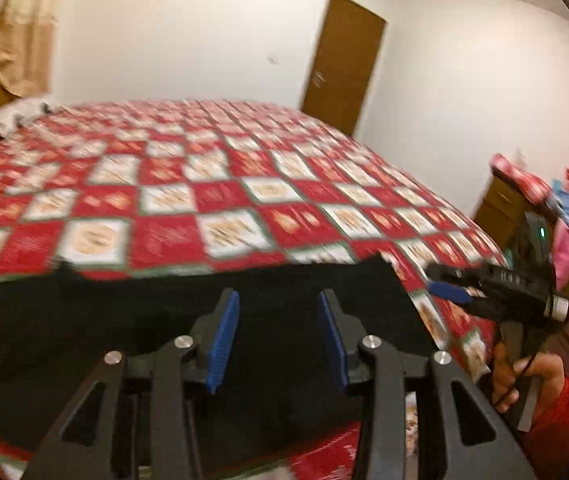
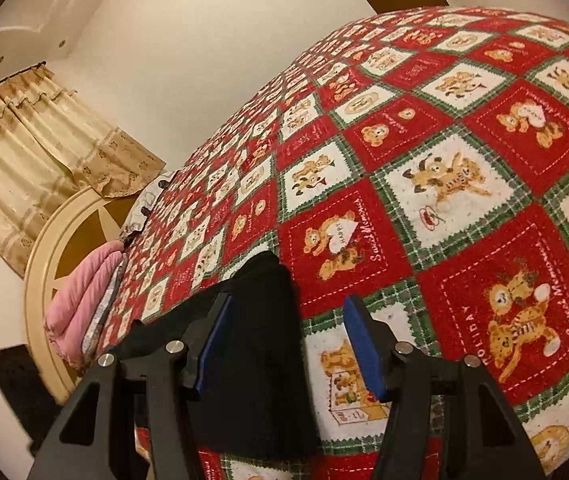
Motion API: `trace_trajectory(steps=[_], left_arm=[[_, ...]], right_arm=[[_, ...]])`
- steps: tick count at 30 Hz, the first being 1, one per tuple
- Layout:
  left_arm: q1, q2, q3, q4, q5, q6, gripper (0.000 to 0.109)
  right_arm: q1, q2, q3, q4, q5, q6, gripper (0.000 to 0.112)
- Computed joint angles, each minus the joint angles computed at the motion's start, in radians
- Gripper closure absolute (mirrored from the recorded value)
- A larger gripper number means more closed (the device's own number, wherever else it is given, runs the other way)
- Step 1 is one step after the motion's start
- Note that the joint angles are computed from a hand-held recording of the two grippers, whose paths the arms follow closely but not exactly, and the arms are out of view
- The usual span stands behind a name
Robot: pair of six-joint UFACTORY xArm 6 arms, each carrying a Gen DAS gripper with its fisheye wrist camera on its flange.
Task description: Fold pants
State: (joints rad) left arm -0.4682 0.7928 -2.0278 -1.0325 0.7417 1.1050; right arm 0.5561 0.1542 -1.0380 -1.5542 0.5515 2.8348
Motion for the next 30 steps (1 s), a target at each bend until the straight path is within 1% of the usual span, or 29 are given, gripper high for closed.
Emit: trace_trajectory(steps=[1,2,3,4,5,6,7,8,9,10,11,13,16,18,19,20,21,22,23,24,25,26,27,29,30], left_arm=[[-0.006,0.021,-0.017,0.026,-0.004,-0.024,0.065],[-0.013,0.047,-0.033,0.092,-0.047,-0.088,0.065],[-0.013,0.063,-0.043,0.144,-0.069,-0.147,0.065],[-0.002,0.1,-0.082,0.195,-0.075,-0.232,0.065],[0.015,0.129,-0.123,0.205,-0.047,-0.277,0.068],[0.034,0.156,-0.169,0.173,0.001,-0.284,0.074],[0.044,0.159,-0.173,0.153,0.018,-0.279,0.075],[0.047,0.156,-0.171,0.159,0.013,-0.277,0.076],[0.038,0.144,-0.15,0.166,-0.022,-0.266,0.075],[0.026,0.134,-0.127,0.18,-0.072,-0.253,0.075],[0.019,0.137,-0.123,0.184,-0.091,-0.249,0.075],[0.009,0.14,-0.11,0.164,-0.134,-0.218,0.075],[-0.013,0.167,-0.13,0.157,-0.196,-0.181,0.075],[-0.017,0.162,-0.114,0.136,-0.227,-0.131,0.075],[-0.022,0.16,-0.109,0.146,-0.24,-0.126,0.075],[-0.02,0.147,-0.092,0.15,-0.241,-0.122,0.073],[-0.018,0.139,-0.086,0.161,-0.227,-0.12,0.068],[-0.015,0.131,-0.081,0.161,-0.211,-0.11,0.064],[-0.013,0.124,-0.076,0.153,-0.194,-0.093,0.056],[-0.013,0.121,-0.071,0.14,-0.188,-0.079,0.05],[-0.016,0.117,-0.062,0.127,-0.196,-0.065,0.047],[-0.024,0.111,-0.045,0.117,-0.219,-0.047,0.043],[-0.034,0.103,-0.025,0.113,-0.243,-0.026,0.037],[-0.054,0.085,0.014,0.129,-0.297,0.0,0.032],[-0.058,0.077,0.028,0.143,-0.312,-0.001,0.032]], right_arm=[[-0.004,0.001,-0.002,-0.002,-0.006,-0.002,0.054],[-0.006,0.004,-0.007,0.011,-0.004,-0.023,0.054],[-0.005,0.008,-0.015,0.029,0.001,-0.054,0.054],[-0.005,0.018,-0.032,0.061,0.005,-0.113,0.054],[-0.004,0.036,-0.059,0.115,0.014,-0.207,0.057],[-0.001,0.052,-0.082,0.15,0.021,-0.269,0.075],[-0.007,0.081,-0.118,0.194,0.006,-0.359,0.085],[-0.017,0.104,-0.147,0.259,-0.019,-0.456,0.093],[-0.029,0.151,-0.193,0.341,-0.037,-0.561,0.093],[-0.033,0.185,-0.227,0.422,-0.021,-0.647,0.093],[-0.041,0.216,-0.259,0.462,-0.007,-0.691,0.093],[-0.062,0.234,-0.28,0.456,-0.006,-0.69,0.093],[-0.094,0.253,-0.298,0.466,-0.031,-0.694,0.093],[-0.1,0.252,-0.296,0.477,-0.036,-0.713,0.093],[-0.099,0.247,-0.29,0.473,-0.04,-0.713,0.093],[-0.096,0.231,-0.272,0.461,-0.044,-0.707,0.093],[-0.088,0.217,-0.264,0.47,-0.031,-0.715,0.093],[-0.065,0.195,-0.256,0.486,0.024,-0.721,0.092],[-0.034,0.177,-0.255,0.476,0.109,-0.701,0.091],[0.011,0.159,-0.258,0.424,0.214,-0.664,0.091],[0.043,0.155,-0.27,0.379,0.276,-0.653,0.091],[0.062,0.166,-0.297,0.362,0.303,-0.68,0.091],[0.065,0.181,-0.321,0.37,0.301,-0.716,0.091],[0.042,0.254,-0.404,0.442,0.237,-0.855,0.091],[0.032,0.289,-0.435,0.483,0.223,-0.898,0.091]])
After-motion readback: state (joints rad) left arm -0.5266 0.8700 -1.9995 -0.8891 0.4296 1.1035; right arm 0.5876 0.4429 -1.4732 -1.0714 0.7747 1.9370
